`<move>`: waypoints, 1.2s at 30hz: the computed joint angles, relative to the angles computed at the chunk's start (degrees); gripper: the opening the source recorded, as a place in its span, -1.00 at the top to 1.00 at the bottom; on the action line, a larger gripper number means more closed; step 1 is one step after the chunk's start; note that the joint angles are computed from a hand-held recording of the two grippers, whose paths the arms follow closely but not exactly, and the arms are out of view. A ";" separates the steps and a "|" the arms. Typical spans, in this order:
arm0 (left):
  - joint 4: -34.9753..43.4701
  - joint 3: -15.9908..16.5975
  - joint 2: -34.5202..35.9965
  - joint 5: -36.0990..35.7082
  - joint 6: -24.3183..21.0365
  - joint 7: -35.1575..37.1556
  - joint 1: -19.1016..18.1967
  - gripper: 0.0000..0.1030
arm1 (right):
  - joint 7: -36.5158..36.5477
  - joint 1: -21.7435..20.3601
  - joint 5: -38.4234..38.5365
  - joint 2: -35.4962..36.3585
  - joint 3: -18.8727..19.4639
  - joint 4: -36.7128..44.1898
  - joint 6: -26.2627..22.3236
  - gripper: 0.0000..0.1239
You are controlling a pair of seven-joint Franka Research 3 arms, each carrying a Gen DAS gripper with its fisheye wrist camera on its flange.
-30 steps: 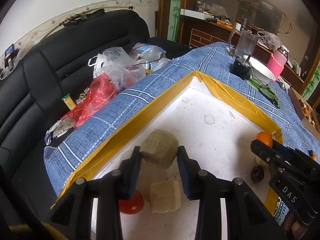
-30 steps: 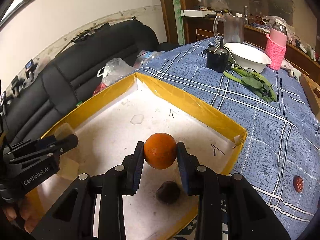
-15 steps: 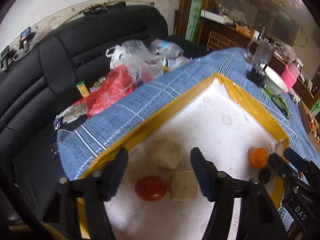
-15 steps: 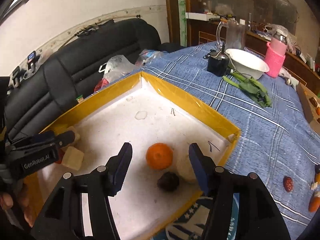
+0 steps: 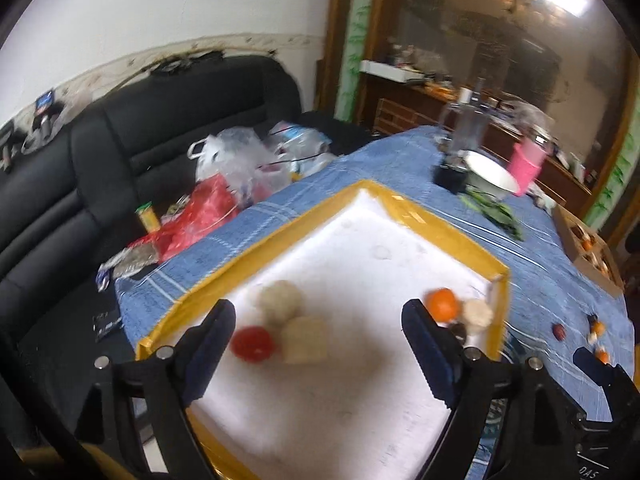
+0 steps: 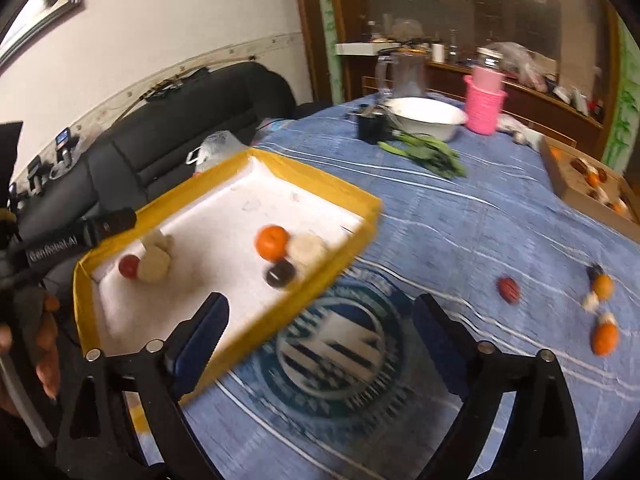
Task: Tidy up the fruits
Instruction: 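Open both tools to drop the orange and rice cake into the tray, then grasp another orange with the right tool while the left tool grasps the red date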
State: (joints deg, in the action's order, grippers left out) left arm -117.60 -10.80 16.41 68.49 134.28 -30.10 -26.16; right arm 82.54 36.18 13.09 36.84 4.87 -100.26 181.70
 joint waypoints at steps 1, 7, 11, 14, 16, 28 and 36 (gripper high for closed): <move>0.96 -0.28 0.55 0.18 -0.28 1.17 -0.37 -0.70 | 0.04 -0.44 0.30 -0.87 0.11 -1.60 0.72 -0.54; 7.43 -0.75 4.73 1.07 -1.58 7.65 -3.72 -0.74 | -0.06 -5.48 3.18 -7.14 2.51 -13.11 6.28 -0.56; 12.05 -0.23 8.41 2.08 0.54 11.49 -6.07 -0.77 | 0.74 -5.47 5.72 -11.77 0.17 -21.16 10.23 -0.58; 16.64 0.20 12.05 0.70 1.59 16.66 -7.83 -0.78 | 0.56 -3.29 8.91 -14.40 -3.71 -26.06 12.74 -0.58; 19.95 0.73 14.63 -0.62 1.59 20.44 -9.29 -0.78 | 0.30 -3.85 10.59 -15.23 -4.28 -27.96 13.58 -0.58; 35.41 5.36 25.95 -8.76 3.32 35.05 -14.87 -0.78 | 4.21 -13.77 11.66 -11.65 -1.02 -25.00 12.75 -0.41; 46.99 7.65 33.96 -15.84 4.54 43.33 -15.76 -0.78 | 8.57 -7.62 11.89 -2.26 -10.28 -9.84 4.03 0.19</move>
